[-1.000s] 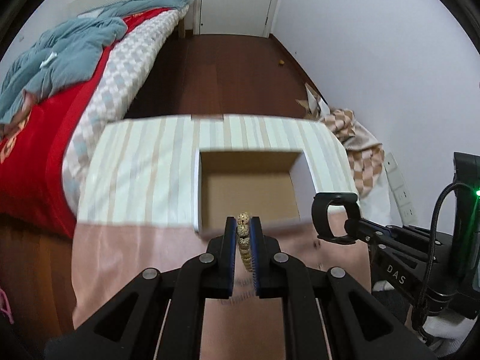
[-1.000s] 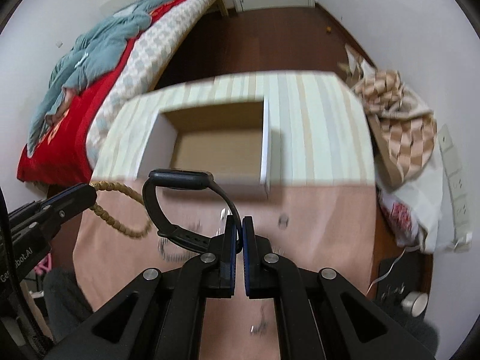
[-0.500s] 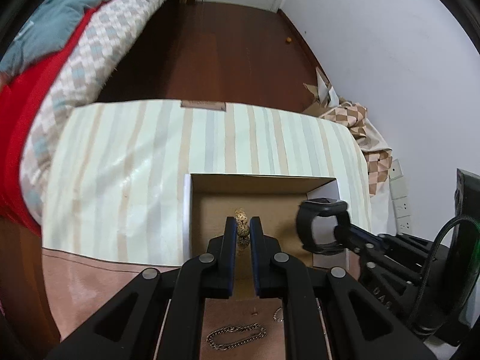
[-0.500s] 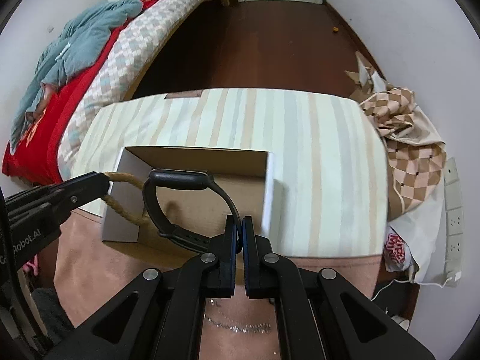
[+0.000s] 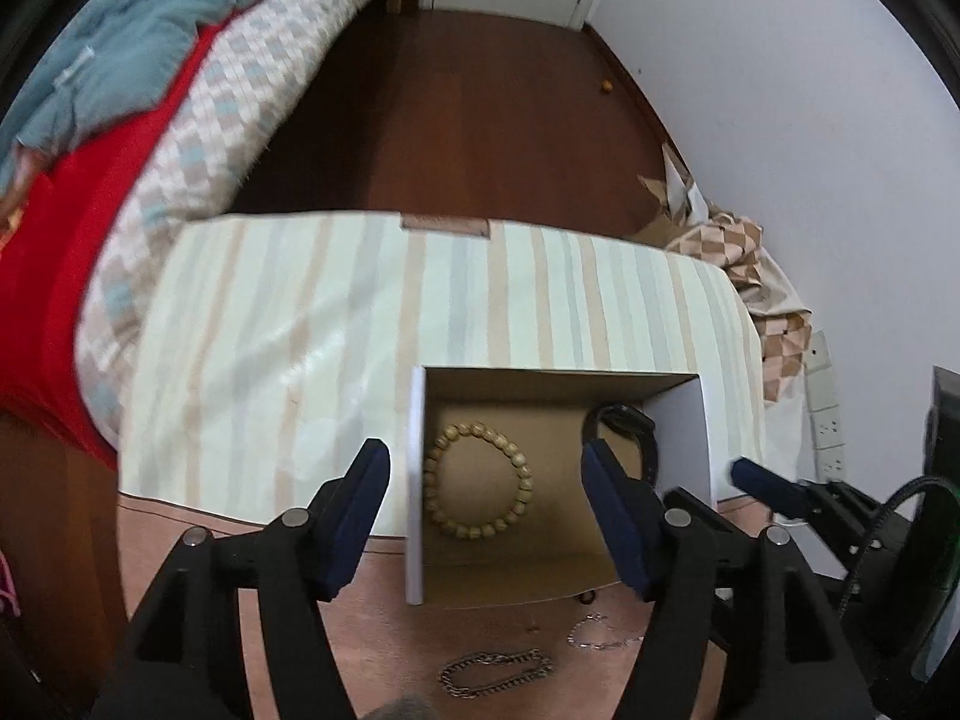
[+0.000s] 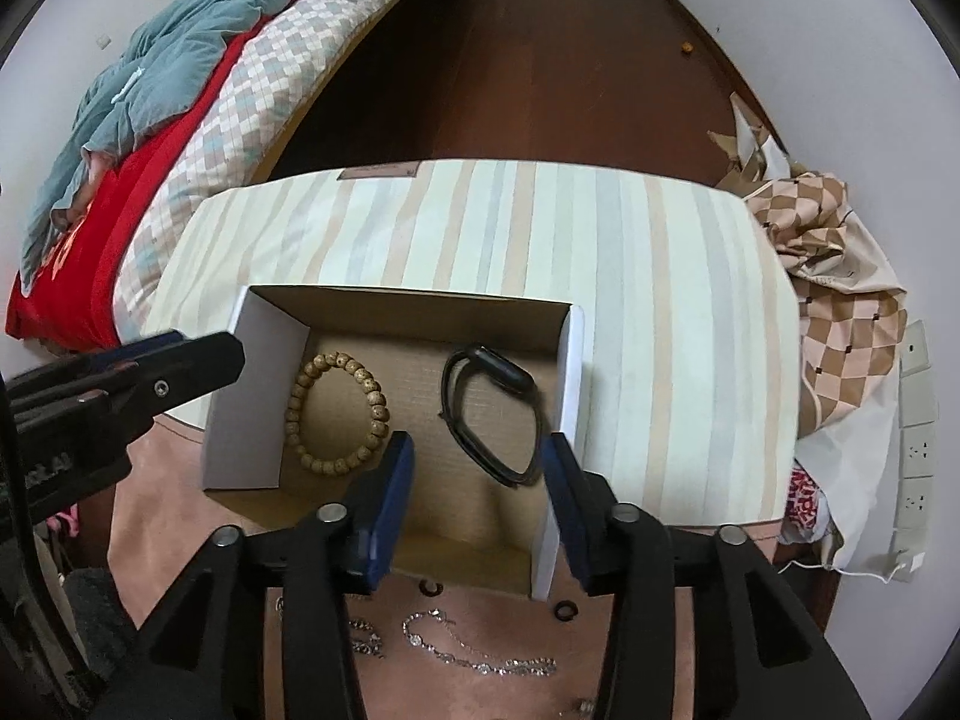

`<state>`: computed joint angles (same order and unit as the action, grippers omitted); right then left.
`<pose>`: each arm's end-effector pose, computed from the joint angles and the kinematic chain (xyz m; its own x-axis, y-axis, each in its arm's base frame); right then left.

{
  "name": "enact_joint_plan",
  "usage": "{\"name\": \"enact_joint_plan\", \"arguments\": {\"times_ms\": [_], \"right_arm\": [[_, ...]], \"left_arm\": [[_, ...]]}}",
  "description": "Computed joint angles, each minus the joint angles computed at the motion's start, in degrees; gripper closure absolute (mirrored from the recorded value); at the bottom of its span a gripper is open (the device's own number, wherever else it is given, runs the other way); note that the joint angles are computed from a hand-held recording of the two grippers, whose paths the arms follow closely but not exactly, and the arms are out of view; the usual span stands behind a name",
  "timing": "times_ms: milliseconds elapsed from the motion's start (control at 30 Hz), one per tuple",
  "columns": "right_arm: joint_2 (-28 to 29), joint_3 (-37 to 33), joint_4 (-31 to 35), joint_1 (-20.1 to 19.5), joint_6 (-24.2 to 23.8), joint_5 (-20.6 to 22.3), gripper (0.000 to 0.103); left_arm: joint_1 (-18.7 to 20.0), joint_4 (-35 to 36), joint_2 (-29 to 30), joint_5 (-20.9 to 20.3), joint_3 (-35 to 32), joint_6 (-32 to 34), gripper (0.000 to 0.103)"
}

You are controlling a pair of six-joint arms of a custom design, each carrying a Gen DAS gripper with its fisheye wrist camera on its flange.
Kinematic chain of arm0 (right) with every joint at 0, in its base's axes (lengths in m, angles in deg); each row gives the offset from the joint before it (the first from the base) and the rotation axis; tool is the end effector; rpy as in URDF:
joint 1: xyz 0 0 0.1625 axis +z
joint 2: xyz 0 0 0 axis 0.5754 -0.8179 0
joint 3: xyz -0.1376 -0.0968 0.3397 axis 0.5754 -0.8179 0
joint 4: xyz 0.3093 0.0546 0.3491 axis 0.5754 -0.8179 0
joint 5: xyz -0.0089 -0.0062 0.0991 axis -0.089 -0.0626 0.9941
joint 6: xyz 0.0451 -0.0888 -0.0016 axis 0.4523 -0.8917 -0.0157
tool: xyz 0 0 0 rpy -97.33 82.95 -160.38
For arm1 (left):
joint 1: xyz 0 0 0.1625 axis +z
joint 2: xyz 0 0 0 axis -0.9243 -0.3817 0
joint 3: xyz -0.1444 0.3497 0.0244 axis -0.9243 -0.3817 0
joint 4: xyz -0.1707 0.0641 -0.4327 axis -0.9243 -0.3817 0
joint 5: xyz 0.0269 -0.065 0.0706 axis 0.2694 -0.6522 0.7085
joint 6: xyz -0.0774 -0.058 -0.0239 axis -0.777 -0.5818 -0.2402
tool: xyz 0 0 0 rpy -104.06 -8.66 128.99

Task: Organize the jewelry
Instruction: 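Carry the bead bracelet and watch band into the white box and release both, then withdraw both tools from the box toward the remaining jewelry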

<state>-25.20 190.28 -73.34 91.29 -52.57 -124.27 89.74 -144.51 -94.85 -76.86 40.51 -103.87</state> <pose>0.3266 -0.3316 0.1908 -0.7312 -0.1403 0.6676 -0.3154 0.9373 -0.1484 -0.3184 -0.3323 0.2672 -0.8109 -0.0161 -0.5849 0.2013 0.9309 -0.3048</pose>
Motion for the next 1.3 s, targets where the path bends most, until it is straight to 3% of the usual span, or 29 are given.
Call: {"name": "enact_joint_plan", "arguments": {"times_ms": [67,133,233,333,700,1000,1300], "right_arm": [[-0.57,0.19,0.86,1.24,0.99,-1.33,0.039],[-1.03,0.46,1.9,2.26,2.34,-2.81,0.02],[-1.8,1.32,4.34,3.62,5.63,-6.23,0.007],[-3.37,2.85,5.89,4.26,8.97,-8.27,0.007],[-7.08,5.01,9.9,6.73,15.01,-10.11,0.004],[-8.76,3.19,17.62,13.92,22.13,-14.08,0.004],[-9.79,-0.06,26.54,22.05,30.25,-14.98,0.004]], "left_arm": [[-1.52,3.13,-0.22,1.63,-0.11,-1.63,0.029],[-2.87,5.98,-0.42,3.21,0.08,-3.38,0.008],[-5.06,10.15,-1.38,5.22,1.17,-6.6,0.007],[-6.91,12.7,-3.1,6.38,2.81,-9.3,0.0],[-11.72,18.06,-5.42,6.22,4.3,-15.01,0.0],[-19.19,26.79,-5.43,5.54,1.96,-24.16,0.0],[-25.18,30.87,-6.06,2.55,-0.46,-29.19,0.0]]}}
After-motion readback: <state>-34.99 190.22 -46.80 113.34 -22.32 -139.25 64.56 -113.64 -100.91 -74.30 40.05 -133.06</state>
